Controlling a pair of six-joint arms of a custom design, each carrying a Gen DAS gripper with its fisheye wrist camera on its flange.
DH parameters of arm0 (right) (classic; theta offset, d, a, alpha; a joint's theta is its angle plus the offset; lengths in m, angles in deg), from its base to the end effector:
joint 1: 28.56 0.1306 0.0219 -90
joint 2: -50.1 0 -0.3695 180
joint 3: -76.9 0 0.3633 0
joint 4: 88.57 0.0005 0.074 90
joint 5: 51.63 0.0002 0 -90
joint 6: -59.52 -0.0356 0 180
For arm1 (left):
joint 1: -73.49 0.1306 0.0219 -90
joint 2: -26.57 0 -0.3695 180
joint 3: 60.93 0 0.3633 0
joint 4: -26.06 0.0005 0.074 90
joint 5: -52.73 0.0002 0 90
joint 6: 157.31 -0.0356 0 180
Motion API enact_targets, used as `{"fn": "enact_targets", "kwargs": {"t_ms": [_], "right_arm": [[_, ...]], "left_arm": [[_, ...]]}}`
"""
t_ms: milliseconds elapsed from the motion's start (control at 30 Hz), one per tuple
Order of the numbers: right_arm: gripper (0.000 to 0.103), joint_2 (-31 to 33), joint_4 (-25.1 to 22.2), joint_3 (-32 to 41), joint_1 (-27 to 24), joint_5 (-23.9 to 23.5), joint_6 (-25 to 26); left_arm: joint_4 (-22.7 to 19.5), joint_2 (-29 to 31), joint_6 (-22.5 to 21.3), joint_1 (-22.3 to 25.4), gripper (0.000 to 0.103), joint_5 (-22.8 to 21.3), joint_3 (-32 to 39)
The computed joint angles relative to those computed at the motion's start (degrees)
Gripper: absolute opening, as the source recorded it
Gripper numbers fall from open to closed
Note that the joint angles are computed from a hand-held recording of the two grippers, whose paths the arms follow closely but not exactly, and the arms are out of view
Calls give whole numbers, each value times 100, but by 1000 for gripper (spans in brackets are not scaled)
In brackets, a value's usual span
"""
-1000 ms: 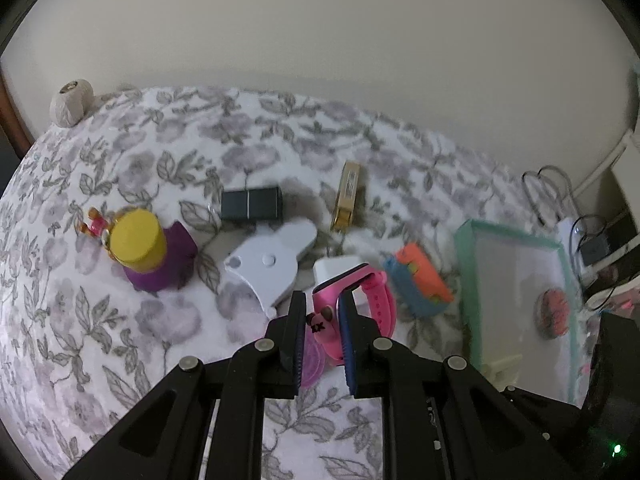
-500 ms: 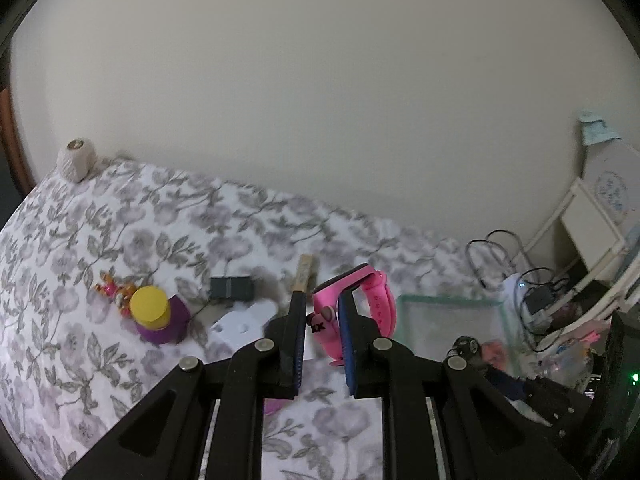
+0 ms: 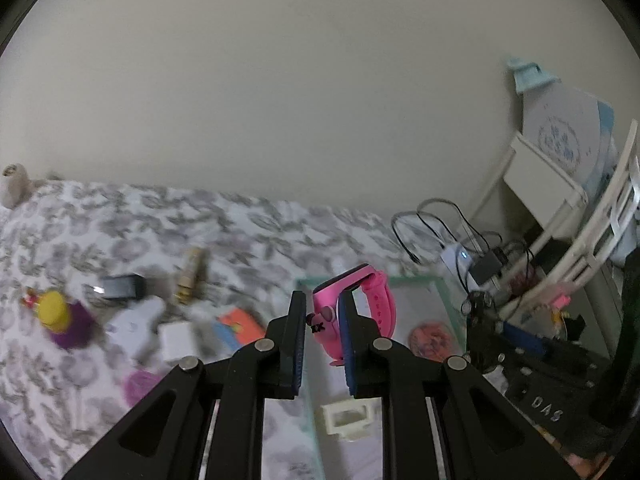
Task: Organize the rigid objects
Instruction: 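Carry the car and watch band into the teal box and open both grippers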
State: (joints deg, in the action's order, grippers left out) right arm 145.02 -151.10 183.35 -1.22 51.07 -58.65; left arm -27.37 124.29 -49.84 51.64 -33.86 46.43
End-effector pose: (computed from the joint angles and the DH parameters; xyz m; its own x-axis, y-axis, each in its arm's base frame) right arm 0.4283 0.2121 0.4867 -0.7621 0.1245 -0.6354 0.0393 0.9884 0.1465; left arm 0.4711 -0.1917 0.4816 -0.7362 -0.0277 -0.6762 0.1996 0.9459 -0.2560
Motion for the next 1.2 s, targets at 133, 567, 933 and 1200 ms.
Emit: {"fn": "enact_targets", "kwargs": {"t_ms": [133,567,933,1200], "right_arm": [[34,-120,16,-166,-121,12,-59],[34,70,-3,-412,-271,-411,-156],[34,545,-111,-481,-227,-831,-176],[34,767,-279,-429,-196,-909,-139]], "left_arm": [[171,167,-32,-193,17,-10,-94],[528,459,60,-380,17,-137,-404],[348,667,-60,-418,17,-275,-436],[-70,870,-20,-409,17,-292,-273]]}}
